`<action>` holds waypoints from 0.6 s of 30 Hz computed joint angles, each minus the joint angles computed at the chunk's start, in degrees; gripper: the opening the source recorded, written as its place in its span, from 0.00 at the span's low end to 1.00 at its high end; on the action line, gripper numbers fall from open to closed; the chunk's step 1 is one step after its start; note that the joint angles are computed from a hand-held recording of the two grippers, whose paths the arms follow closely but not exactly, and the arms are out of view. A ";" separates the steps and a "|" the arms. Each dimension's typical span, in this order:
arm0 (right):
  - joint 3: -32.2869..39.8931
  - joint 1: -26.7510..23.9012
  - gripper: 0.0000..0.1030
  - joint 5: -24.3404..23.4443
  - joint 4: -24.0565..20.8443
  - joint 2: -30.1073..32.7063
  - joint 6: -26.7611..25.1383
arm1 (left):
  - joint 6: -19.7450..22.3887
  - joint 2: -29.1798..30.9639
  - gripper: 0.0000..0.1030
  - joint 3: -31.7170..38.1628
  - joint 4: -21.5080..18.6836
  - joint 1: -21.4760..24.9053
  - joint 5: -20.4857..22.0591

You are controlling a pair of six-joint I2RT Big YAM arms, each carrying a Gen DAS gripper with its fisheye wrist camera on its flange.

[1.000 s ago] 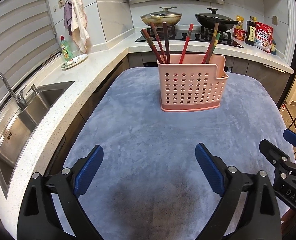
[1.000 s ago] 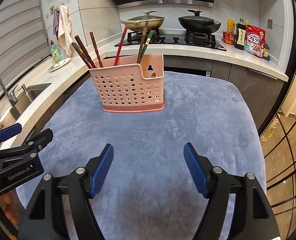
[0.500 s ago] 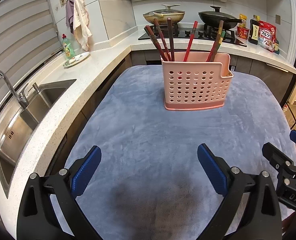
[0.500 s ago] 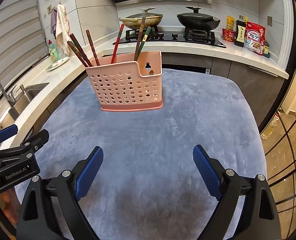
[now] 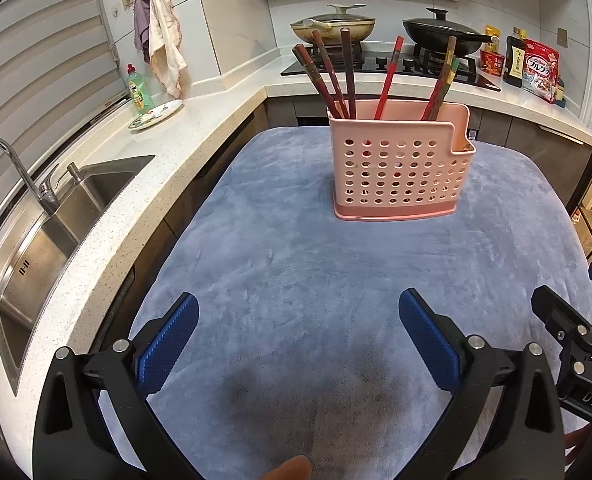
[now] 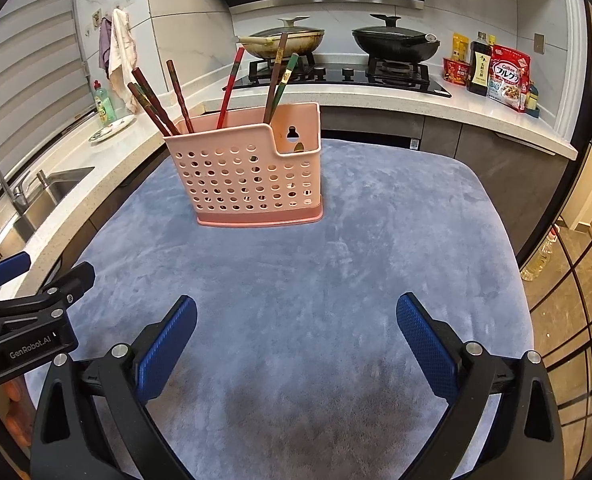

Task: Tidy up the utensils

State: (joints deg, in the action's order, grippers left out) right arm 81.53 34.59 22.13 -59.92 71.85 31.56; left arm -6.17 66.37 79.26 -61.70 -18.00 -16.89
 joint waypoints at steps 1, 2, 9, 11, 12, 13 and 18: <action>0.07 -0.06 0.93 -0.02 0.03 0.11 -0.03 | -0.01 0.14 0.93 0.08 0.02 -0.01 -0.03; 0.02 -0.15 0.93 -0.09 0.12 0.15 -0.11 | -0.01 0.12 0.93 0.08 0.02 -0.04 -0.13; 0.41 -0.77 0.93 -0.41 0.20 0.77 -0.33 | 0.16 0.96 0.93 0.50 0.77 -0.39 -0.56; 0.39 -0.90 0.93 -0.43 0.20 0.85 -0.47 | 0.15 1.13 0.93 0.65 0.95 -0.57 -0.83; 0.45 -0.97 0.93 -0.44 0.16 0.94 -0.57 | 0.12 1.16 0.93 0.70 0.97 -0.66 -0.98; 0.48 -1.06 0.93 -0.49 0.14 1.01 -0.66 | 0.07 1.25 0.93 0.77 1.10 -0.72 -1.09; 0.60 -1.41 0.93 -0.42 0.25 1.07 -0.77 | -0.05 1.75 0.93 1.21 1.20 -0.93 -1.47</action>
